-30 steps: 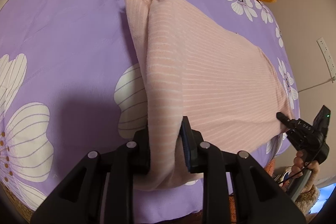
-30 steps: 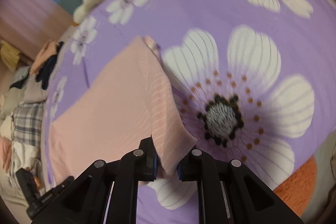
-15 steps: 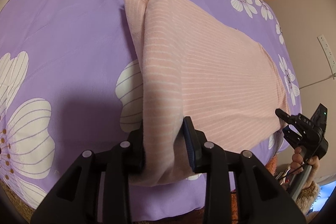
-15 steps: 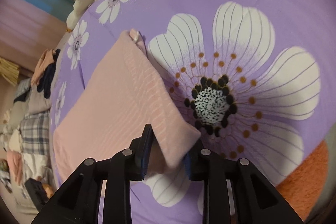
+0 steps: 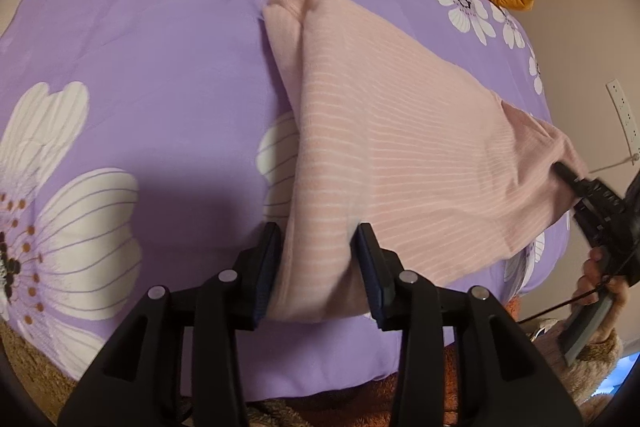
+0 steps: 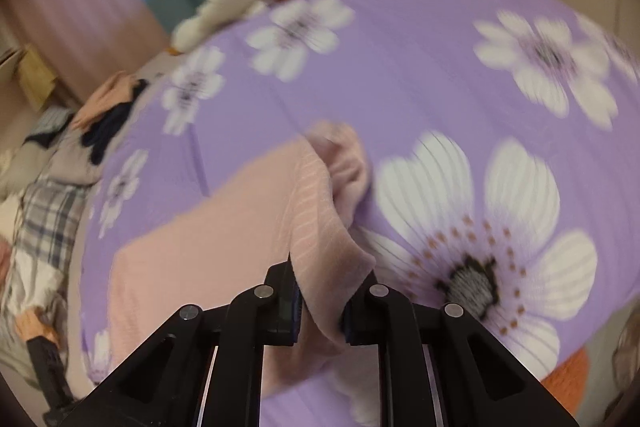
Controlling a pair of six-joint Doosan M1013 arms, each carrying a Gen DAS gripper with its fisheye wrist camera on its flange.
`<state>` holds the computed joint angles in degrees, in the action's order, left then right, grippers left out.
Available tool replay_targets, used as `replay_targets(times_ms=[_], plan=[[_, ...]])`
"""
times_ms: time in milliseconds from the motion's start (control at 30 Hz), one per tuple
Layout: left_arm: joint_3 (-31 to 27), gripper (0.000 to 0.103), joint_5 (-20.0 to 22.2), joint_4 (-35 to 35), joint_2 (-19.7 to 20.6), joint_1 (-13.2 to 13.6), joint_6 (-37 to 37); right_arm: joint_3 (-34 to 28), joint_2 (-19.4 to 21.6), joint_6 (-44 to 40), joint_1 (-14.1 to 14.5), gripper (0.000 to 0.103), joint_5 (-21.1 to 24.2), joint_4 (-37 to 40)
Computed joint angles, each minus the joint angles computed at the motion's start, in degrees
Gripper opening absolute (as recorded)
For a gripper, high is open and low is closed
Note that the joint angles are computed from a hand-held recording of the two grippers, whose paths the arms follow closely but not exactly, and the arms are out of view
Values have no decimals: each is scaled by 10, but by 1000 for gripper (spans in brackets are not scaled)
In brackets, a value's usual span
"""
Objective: Fold small clothes
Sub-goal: 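Lift the pinched side with both grippers and fold it over the sweater, then open both grippers to release the folded side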
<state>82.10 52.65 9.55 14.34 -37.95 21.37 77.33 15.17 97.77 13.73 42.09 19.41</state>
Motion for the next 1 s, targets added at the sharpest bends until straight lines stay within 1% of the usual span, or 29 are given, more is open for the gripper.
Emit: replay_targets(times_ms=[100,233,367,500,567,733,867,933,967,1000], plan=[[6,40,1,17,-8,-1,-18,-17,-2,-56,10,16,-8,24],[16,43,2,34,-19,-2,-44,-40,2,-145,32,16,-4,59],[26,43,3,49,-29,-2,-69,-59,13,-231,55,16,19,92],[33,44,2,54,-36,-2,-82,-69,26,-282,75,16,51,97],[34,44,5,53,-36,-2,-83,-72,33,-293,85,16,68,89],[34,44,5,53,-38,-3,-81,-86,62,-287,95,16,150,83],[26,44,10,59,-36,-3,-77,-84,73,-266,103,16,180,54],[22,44,7,69,-37,-3,-74,-82,72,-262,99,19,190,66],[20,44,3,74,-38,-2,-73,-82,71,-267,95,24,195,79],[17,45,-6,79,-40,-1,-71,-81,69,-274,90,32,201,93]])
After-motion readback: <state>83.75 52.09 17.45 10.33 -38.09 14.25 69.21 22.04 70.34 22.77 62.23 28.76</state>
